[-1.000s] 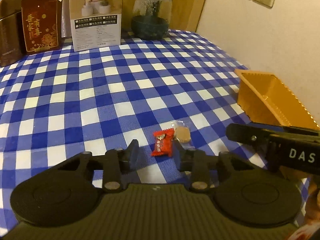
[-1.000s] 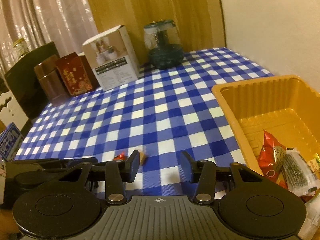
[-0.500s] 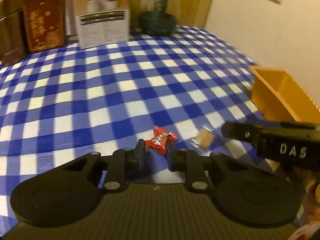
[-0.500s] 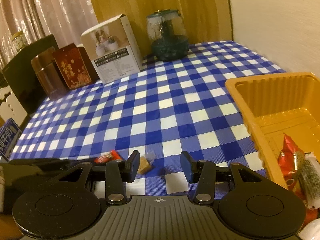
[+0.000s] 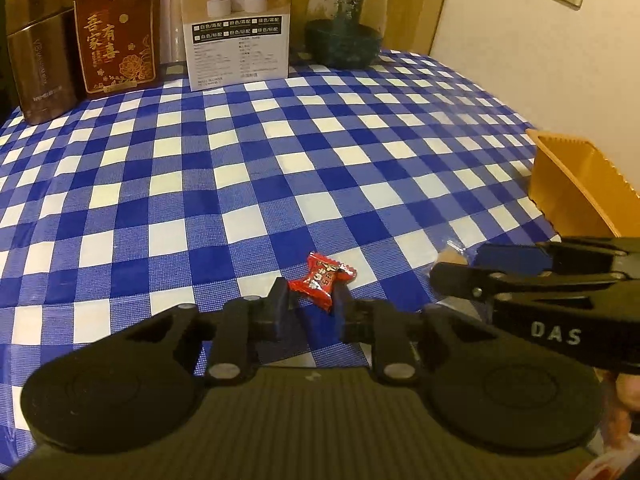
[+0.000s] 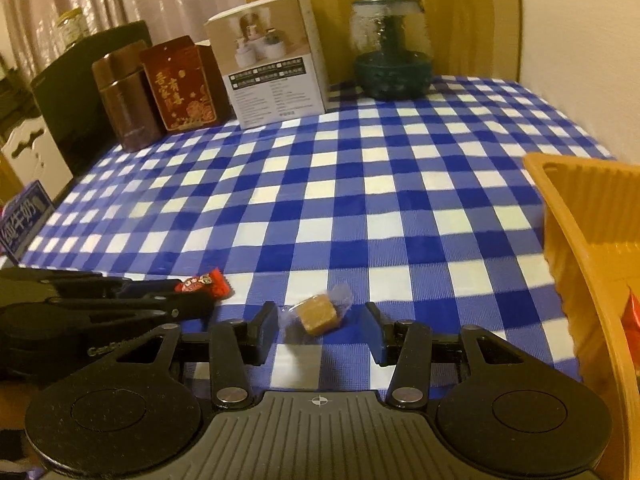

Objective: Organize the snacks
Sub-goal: 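Grasp the small red candy with the left gripper while the right grasps the clear-wrapped brown candy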

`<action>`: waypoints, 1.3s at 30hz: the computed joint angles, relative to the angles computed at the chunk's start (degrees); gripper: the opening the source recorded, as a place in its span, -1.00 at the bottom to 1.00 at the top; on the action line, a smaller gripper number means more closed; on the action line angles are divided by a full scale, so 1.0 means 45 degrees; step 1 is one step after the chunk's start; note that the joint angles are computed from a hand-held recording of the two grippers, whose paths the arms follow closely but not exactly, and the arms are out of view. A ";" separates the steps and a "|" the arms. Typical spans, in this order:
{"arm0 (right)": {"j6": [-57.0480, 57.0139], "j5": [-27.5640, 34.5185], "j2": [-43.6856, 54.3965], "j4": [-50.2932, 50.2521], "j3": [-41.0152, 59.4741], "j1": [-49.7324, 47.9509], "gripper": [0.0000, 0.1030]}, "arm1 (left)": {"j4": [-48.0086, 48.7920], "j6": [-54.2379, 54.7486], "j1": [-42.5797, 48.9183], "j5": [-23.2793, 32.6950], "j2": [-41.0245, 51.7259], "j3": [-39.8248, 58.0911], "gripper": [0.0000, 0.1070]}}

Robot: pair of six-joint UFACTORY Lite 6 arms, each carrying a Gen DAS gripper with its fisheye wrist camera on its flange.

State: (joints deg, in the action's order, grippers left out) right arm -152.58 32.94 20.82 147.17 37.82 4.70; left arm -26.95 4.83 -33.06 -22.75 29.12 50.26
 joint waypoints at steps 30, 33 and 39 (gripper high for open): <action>-0.1474 0.0296 -0.0082 0.0336 -0.0035 -0.0142 -0.34 | 0.0191 0.0337 -0.0172 -0.0997 0.0499 0.0099 -0.59; -0.1059 0.0380 -0.0271 0.0088 -0.0177 -0.0297 -0.34 | -0.0080 0.0388 -0.0274 -0.0842 0.0352 0.0079 -0.69; -0.0431 0.0573 -0.1310 -0.0264 -0.0964 -0.0630 -0.34 | -0.0815 0.0388 -0.0559 -0.0718 -0.0551 -0.0443 -0.69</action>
State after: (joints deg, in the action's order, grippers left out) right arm -154.52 35.51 14.93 145.99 33.48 1.86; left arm -30.62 6.57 -35.57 -25.98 26.64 48.26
